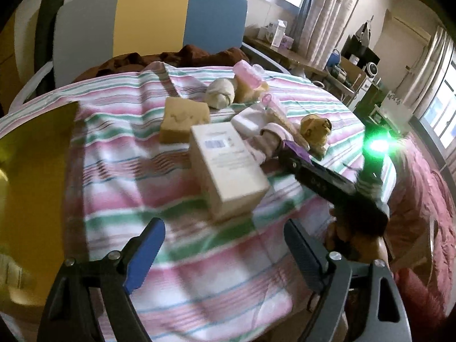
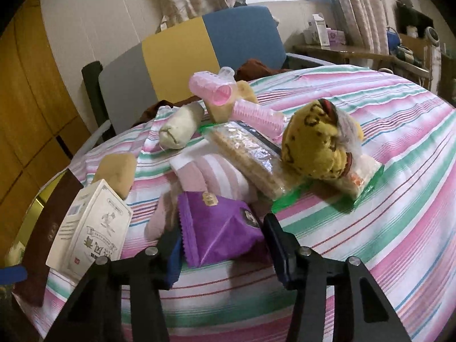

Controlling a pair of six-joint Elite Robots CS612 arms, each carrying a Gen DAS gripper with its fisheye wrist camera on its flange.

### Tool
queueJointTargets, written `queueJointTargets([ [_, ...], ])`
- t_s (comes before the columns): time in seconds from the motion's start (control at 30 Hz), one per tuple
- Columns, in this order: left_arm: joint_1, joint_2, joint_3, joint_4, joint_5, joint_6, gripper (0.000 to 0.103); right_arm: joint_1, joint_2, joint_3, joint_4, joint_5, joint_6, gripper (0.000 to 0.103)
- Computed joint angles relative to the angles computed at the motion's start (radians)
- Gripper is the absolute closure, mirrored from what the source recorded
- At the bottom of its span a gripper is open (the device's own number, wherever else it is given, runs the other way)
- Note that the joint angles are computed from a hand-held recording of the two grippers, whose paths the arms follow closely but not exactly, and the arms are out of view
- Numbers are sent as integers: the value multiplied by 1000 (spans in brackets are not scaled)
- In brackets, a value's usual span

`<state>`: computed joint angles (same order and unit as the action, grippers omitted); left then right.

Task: Organize objects
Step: 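Grasp the white barcode box with the left tool while the right tool grasps the purple packet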

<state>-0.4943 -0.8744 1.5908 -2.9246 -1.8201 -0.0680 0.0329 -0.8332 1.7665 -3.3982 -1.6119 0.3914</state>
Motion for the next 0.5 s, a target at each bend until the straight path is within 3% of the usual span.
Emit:
queueJointTargets([
  [0.3,-23,66,-114,68,-7,-47,15,-6,10,10,-63,22,36,53],
  [0.5,-29,98,-149,89,49,-30,16,-8,13,9,-71,27,40,53],
])
